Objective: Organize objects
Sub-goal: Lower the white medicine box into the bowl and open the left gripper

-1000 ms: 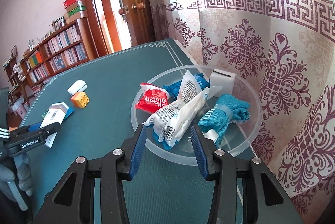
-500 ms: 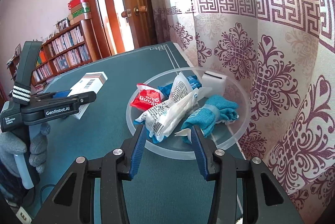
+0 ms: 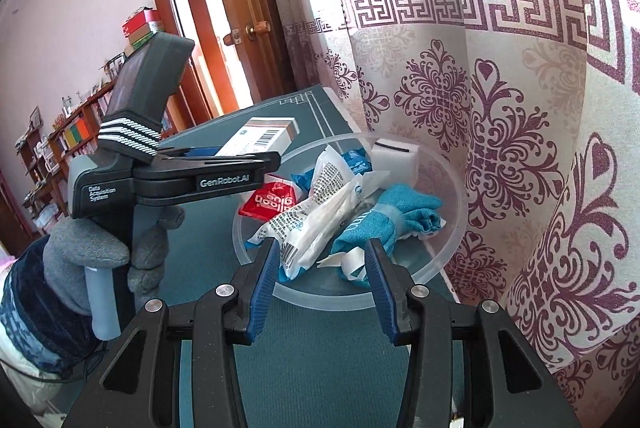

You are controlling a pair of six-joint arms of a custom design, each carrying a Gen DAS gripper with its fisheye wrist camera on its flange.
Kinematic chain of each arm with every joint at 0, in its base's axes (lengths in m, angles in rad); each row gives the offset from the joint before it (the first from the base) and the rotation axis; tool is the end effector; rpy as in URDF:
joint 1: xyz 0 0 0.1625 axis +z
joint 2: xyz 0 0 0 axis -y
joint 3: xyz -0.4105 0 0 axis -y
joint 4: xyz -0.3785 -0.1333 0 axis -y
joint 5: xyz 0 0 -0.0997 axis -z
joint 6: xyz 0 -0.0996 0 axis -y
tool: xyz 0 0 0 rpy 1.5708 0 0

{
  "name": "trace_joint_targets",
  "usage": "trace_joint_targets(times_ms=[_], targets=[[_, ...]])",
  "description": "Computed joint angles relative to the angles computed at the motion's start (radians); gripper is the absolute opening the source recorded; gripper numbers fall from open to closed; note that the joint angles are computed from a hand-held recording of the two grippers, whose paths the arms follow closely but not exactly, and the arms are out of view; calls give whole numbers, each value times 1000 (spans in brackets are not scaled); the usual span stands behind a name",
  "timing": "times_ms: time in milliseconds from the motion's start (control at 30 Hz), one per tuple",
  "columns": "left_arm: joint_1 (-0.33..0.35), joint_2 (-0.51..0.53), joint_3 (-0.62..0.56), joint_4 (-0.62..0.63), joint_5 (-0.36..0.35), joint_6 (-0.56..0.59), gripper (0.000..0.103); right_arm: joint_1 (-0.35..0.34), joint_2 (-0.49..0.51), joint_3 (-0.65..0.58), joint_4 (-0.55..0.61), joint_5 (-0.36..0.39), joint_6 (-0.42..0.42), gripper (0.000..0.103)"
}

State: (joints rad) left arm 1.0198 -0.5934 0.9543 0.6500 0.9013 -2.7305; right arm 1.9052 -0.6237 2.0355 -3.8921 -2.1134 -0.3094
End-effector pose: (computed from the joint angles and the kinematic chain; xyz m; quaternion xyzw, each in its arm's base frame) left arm -0.1748 -0.6572 0.1393 0.3395 0.8467 -0.2824 0.2967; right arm 0.2486 -0.4659 0.0548 0.1622 -0.8583 0.4262 0.2354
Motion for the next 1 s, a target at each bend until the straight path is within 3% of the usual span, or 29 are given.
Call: trace_joint_targets(times_ms=[167, 467, 1000], targets=[[9, 50, -67, 31, 48, 31, 75, -8, -3, 2, 6, 3, 13, 46], [18, -16, 16, -5, 84, -1, 85, -9, 3, 0, 9, 0, 13, 46], [27, -158, 192, -106, 39, -63, 99, 5, 22, -14, 44, -8, 21, 46]])
